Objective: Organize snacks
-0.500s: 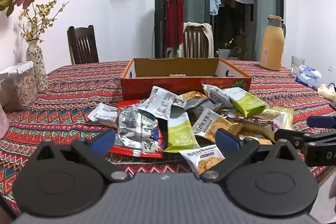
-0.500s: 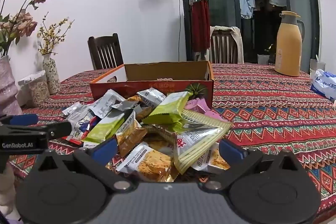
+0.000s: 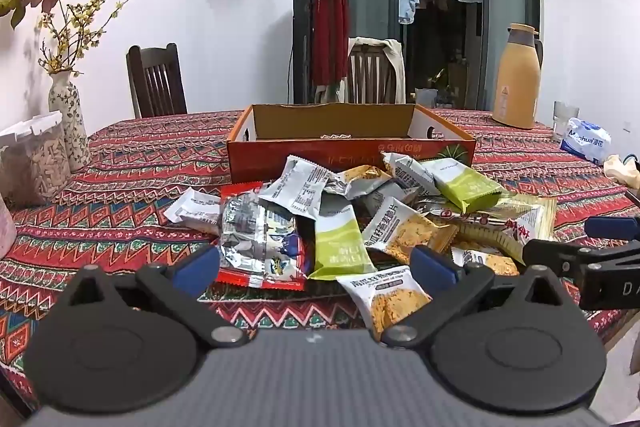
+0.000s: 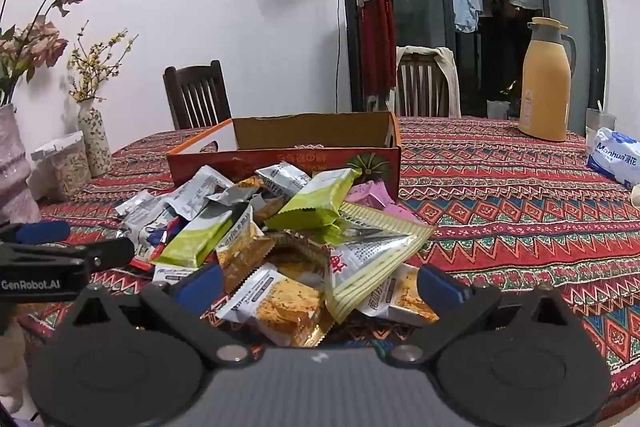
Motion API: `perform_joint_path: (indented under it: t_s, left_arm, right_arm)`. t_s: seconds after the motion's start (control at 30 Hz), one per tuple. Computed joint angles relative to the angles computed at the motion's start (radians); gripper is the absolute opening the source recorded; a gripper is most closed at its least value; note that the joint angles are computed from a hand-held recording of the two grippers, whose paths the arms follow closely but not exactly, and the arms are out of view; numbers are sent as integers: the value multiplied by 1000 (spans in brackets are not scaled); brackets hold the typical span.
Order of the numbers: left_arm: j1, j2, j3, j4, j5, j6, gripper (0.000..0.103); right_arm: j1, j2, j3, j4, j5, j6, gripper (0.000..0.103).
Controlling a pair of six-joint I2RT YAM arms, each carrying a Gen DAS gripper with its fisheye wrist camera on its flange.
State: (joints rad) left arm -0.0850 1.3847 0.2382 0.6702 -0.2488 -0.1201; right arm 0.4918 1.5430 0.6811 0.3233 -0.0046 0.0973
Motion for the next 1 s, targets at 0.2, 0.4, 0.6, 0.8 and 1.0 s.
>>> perform_joint_path:
  t_s: [0.2,0.4,0.6,0.8,1.0]
  left_arm:
    - [10,6,2,-2,16,0,103]
    - [15,16,1,1,23,-4,103]
    - [15,20,-4,10,24,-6,103]
    - [14,23,-5,13,23,-8,103]
    - [12,29,-11,24,22,-11,103]
  right_arm:
    - [6,5,-4,8,6,0,103]
    - [7,7,-8,13,5,1,103]
    - [15,6,-14,14,11,4,103]
    - [14,8,-15,16,10,4,103]
    - [20,14,-18,23,12,6,103]
